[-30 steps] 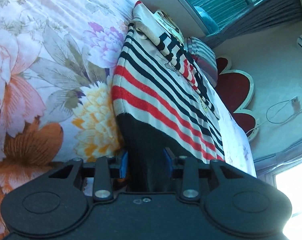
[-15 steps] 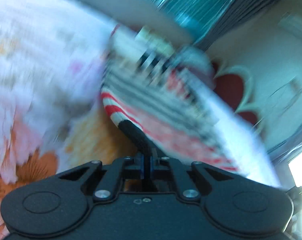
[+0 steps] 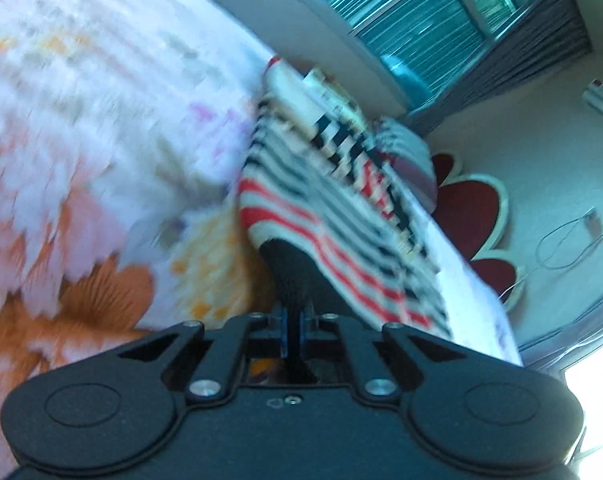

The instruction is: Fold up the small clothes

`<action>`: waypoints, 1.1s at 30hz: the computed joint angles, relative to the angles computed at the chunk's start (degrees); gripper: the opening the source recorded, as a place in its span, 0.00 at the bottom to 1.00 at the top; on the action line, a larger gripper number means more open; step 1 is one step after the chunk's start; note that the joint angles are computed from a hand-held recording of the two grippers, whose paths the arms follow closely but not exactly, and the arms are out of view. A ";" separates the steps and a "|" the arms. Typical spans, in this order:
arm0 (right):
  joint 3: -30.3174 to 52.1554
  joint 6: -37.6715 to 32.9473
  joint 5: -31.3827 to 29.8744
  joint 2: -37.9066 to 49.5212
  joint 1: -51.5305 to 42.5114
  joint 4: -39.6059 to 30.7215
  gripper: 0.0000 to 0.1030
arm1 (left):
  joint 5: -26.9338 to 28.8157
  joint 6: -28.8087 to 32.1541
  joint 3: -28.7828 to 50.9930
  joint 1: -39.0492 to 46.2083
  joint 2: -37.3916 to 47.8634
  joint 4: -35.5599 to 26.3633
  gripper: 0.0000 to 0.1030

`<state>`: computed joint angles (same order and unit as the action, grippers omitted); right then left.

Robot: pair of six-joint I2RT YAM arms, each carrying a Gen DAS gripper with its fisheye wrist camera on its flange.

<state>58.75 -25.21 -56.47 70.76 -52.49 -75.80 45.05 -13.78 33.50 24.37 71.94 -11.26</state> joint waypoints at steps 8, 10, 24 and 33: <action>3.73 17.18 -0.01 -3.73 8.69 11.61 0.05 | -3.41 -4.06 3.53 -4.99 -2.74 1.45 0.04; 5.26 19.85 -0.15 -3.83 9.76 13.46 0.05 | -5.60 -3.50 4.63 -6.64 -4.04 0.96 0.04; 17.89 30.49 3.73 -0.02 17.16 21.73 0.05 | -9.23 -4.07 12.90 -10.71 -3.74 1.66 0.04; 22.39 33.01 6.59 5.42 19.87 25.71 0.05 | -9.82 -6.37 17.41 -12.56 2.04 6.25 0.04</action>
<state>81.13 7.80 -49.88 76.18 -32.62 -50.09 35.23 -20.15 50.91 11.81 73.97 -5.01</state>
